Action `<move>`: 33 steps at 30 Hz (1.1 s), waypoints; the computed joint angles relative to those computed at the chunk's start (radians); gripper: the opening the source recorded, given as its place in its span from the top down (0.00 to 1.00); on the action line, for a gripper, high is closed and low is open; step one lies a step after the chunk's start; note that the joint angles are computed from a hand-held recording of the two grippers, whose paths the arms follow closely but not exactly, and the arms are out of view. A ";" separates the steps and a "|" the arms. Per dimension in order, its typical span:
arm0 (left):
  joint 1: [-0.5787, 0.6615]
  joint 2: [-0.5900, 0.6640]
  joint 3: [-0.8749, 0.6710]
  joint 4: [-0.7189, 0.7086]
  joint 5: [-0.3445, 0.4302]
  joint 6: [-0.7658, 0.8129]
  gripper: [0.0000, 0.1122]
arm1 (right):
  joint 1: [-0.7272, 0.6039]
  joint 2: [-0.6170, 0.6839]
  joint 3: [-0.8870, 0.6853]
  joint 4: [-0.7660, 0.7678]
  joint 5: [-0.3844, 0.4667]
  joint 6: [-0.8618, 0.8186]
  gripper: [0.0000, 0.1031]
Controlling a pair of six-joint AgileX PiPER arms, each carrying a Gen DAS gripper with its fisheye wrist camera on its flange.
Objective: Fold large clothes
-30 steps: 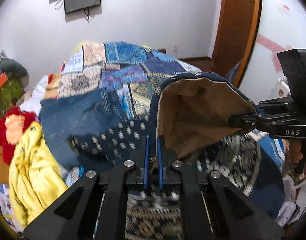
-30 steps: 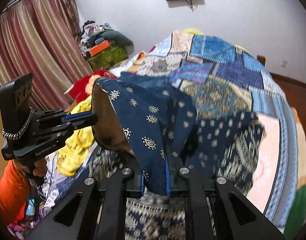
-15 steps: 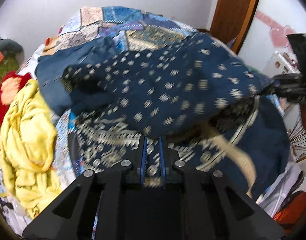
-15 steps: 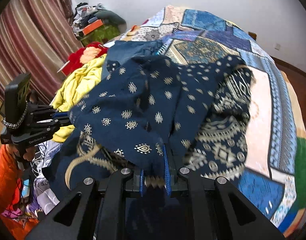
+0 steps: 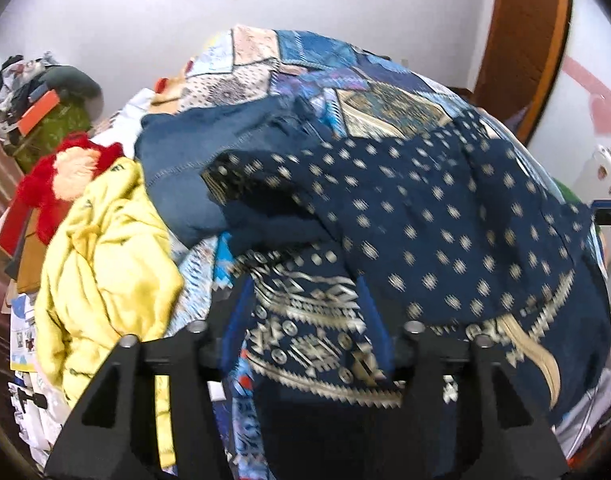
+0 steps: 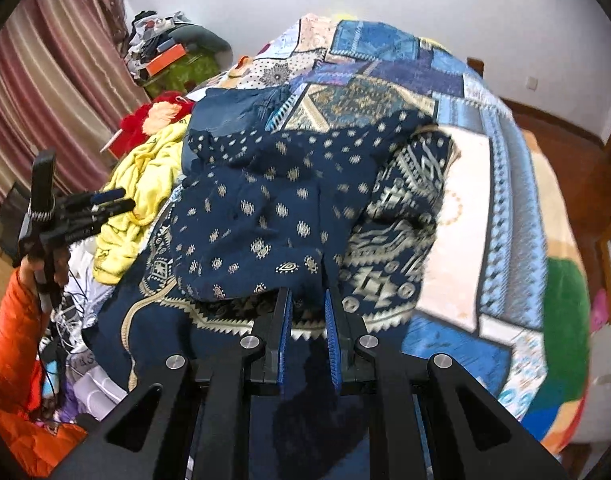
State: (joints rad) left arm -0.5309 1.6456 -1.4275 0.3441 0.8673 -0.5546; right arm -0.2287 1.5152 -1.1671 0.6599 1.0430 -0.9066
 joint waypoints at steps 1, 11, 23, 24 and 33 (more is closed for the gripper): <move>0.011 0.009 -0.014 0.005 0.002 0.002 0.46 | -0.003 0.011 -0.020 0.005 -0.001 -0.003 0.88; 0.178 0.173 -0.169 -0.069 0.001 0.056 0.37 | 0.065 0.252 -0.286 -0.055 -0.140 0.169 0.88; 0.307 0.548 -0.511 -0.218 0.036 0.134 0.37 | 0.189 0.769 -0.791 -0.441 -0.165 0.513 0.88; 0.314 0.568 -0.539 -0.226 0.043 0.140 0.37 | 0.186 0.762 -0.773 -0.440 -0.188 0.502 0.85; 0.383 0.696 -0.705 -0.378 0.042 0.221 0.37 | 0.086 0.773 -0.792 -0.315 -0.212 0.461 0.07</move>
State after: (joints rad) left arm -0.1480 2.3419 -2.1330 -0.0342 0.9094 -0.3340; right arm -0.1424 2.2885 -1.9593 0.3452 0.8308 -0.4454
